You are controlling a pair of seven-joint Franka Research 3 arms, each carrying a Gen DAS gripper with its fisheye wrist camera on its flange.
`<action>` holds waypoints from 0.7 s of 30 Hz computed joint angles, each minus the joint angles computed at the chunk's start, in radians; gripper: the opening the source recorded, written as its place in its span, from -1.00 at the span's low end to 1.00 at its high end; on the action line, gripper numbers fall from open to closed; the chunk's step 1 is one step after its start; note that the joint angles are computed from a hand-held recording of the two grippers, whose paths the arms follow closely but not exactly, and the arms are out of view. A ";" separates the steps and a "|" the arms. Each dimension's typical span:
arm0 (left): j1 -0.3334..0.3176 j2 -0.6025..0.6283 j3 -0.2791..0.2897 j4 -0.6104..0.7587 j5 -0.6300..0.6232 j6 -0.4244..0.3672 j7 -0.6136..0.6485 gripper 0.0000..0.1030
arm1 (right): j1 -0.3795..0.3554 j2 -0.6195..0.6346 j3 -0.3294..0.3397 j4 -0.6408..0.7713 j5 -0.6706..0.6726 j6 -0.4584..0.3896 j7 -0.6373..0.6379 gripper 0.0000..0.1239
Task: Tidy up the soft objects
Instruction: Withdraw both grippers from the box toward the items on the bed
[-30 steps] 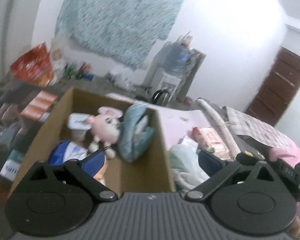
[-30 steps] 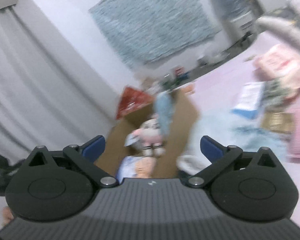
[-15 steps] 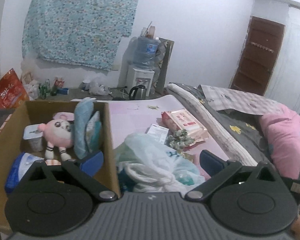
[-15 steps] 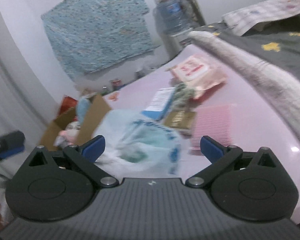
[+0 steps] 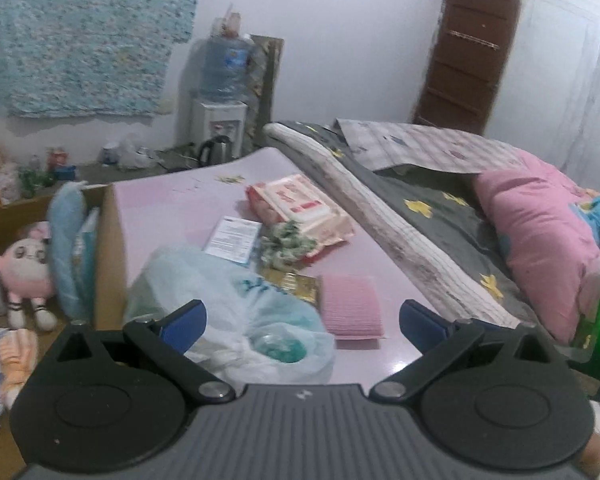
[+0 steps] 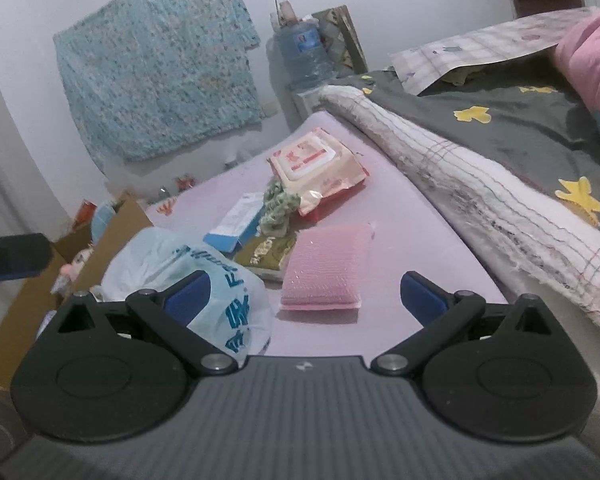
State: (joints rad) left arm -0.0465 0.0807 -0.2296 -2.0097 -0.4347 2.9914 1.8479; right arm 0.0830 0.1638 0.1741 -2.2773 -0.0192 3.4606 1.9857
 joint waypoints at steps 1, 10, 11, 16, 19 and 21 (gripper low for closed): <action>-0.002 0.013 0.001 0.014 0.011 -0.003 -0.005 1.00 | -0.049 0.006 0.036 -0.001 -0.056 0.012 0.047 0.64; -0.017 0.163 0.009 0.191 0.293 -0.079 -0.192 1.00 | -0.303 0.098 0.196 0.064 -0.505 0.054 0.446 0.64; -0.017 0.182 0.005 0.214 0.314 -0.092 -0.199 1.00 | -0.303 0.104 0.193 0.068 -0.514 0.052 0.455 0.64; 0.008 0.283 -0.056 0.335 0.329 -0.156 -0.167 0.98 | -0.261 0.125 0.147 0.073 -0.482 0.065 0.421 0.62; 0.003 0.358 -0.071 0.447 0.325 -0.257 -0.164 0.91 | -0.262 0.134 0.142 0.074 -0.488 0.069 0.401 0.53; -0.022 0.417 -0.058 0.547 0.340 -0.358 -0.196 0.91 | -0.279 0.143 0.155 0.078 -0.508 0.064 0.401 0.47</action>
State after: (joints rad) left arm -0.0682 0.4979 -0.2880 -1.4622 -0.0944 2.6329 1.6521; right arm -0.1961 0.3065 0.3288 -2.1997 -0.5276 3.5248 2.3865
